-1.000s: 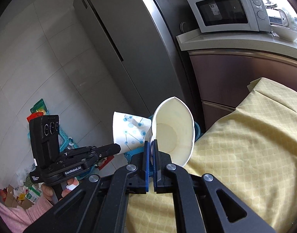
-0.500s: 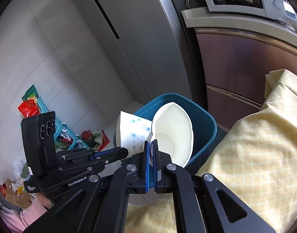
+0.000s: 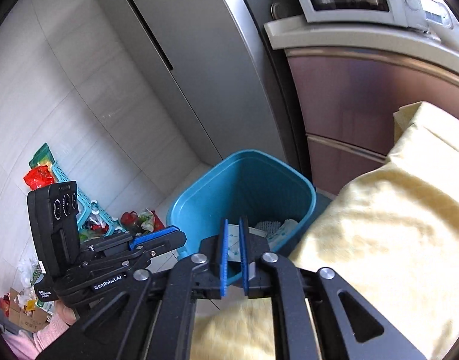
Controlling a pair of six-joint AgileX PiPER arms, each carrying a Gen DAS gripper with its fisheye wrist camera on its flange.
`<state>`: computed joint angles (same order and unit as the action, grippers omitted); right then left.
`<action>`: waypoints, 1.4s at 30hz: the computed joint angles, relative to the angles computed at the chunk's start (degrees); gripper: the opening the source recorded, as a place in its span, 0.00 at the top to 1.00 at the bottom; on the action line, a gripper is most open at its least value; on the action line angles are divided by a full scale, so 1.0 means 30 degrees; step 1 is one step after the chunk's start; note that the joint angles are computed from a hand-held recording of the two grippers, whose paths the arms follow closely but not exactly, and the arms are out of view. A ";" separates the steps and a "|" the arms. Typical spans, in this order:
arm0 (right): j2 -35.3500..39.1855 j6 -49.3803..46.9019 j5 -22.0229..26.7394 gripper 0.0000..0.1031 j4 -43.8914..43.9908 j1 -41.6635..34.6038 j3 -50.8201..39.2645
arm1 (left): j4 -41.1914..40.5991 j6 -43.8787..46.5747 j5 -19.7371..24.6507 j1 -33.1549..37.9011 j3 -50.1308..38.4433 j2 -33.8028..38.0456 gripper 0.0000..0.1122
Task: Collect trash
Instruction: 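Carry both paper cups to the teal bin and release them inside, then grasp the brown paper bag with the left gripper while the right gripper grasps the foam net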
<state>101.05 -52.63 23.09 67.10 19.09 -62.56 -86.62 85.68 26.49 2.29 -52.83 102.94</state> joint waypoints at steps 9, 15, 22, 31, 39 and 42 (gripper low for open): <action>-0.6204 -0.6120 -0.0002 0.74 0.5338 -0.2409 0.5953 | -0.3013 0.3426 -0.0051 -0.3615 0.1586 -0.3052 0.61; -1.0214 -0.6370 0.1002 0.73 0.5343 -0.5523 0.9302 | -0.2538 0.2605 -0.0382 -0.6996 0.0866 -0.3142 0.57; -1.3807 -0.5705 0.4235 0.72 0.3458 -1.1906 1.1907 | -0.1975 0.1180 -0.1712 -1.0898 -0.0510 -0.2186 0.57; -1.4270 -0.8343 1.0130 0.69 0.2245 -2.1938 1.3475 | 0.1279 -0.2420 -0.2997 -1.4061 -0.3523 -0.0114 0.57; -1.2934 -1.0383 1.2220 0.68 0.1892 -2.6127 1.3549 | 0.7764 -0.8725 -0.3795 -1.5777 -0.6815 0.1771 0.57; -1.2407 -1.0871 1.2467 0.68 0.1865 -2.6915 1.3496 | 1.1362 -1.2132 -0.3958 -1.6329 -0.8121 0.2498 0.57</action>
